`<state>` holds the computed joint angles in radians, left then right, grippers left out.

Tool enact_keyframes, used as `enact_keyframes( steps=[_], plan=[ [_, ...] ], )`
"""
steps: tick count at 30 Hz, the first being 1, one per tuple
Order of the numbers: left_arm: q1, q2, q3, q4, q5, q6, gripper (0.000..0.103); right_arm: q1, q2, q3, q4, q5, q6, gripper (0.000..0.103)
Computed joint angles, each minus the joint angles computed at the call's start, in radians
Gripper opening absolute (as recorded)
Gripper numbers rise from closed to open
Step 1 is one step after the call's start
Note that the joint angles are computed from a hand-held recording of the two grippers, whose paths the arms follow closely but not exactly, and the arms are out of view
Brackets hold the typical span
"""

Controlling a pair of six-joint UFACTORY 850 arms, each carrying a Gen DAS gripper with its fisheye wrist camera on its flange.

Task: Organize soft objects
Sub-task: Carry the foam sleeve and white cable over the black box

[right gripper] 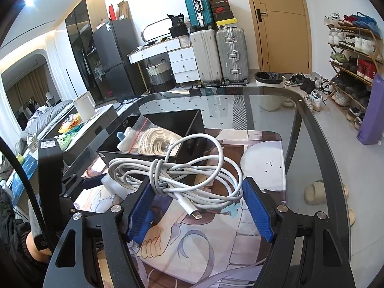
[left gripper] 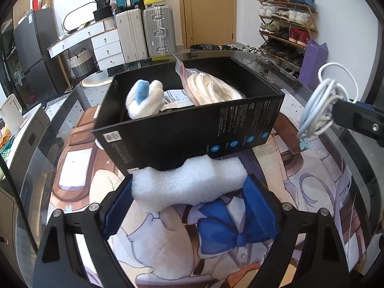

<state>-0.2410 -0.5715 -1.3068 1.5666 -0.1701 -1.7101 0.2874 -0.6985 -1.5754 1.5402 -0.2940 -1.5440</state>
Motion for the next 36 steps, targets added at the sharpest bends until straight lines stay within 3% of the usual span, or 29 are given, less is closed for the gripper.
enact_keyframes(
  steps=[16, 31, 36],
  plan=[
    [0.049, 0.095, 0.101, 0.595, -0.005, -0.605, 0.09, 0.012, 0.013, 0.021, 0.112, 0.004, -0.121, 0.075],
    [0.074, 0.117, 0.105, 0.783, -0.033, -0.813, 0.09, 0.04, 0.006, 0.005, 0.261, 0.064, -0.273, 0.075],
    [0.077, 0.113, 0.091, 0.782, -0.039, -0.816, 0.09, 0.054, -0.022, -0.043, 0.237, 0.081, -0.236, 0.075]
  ],
)
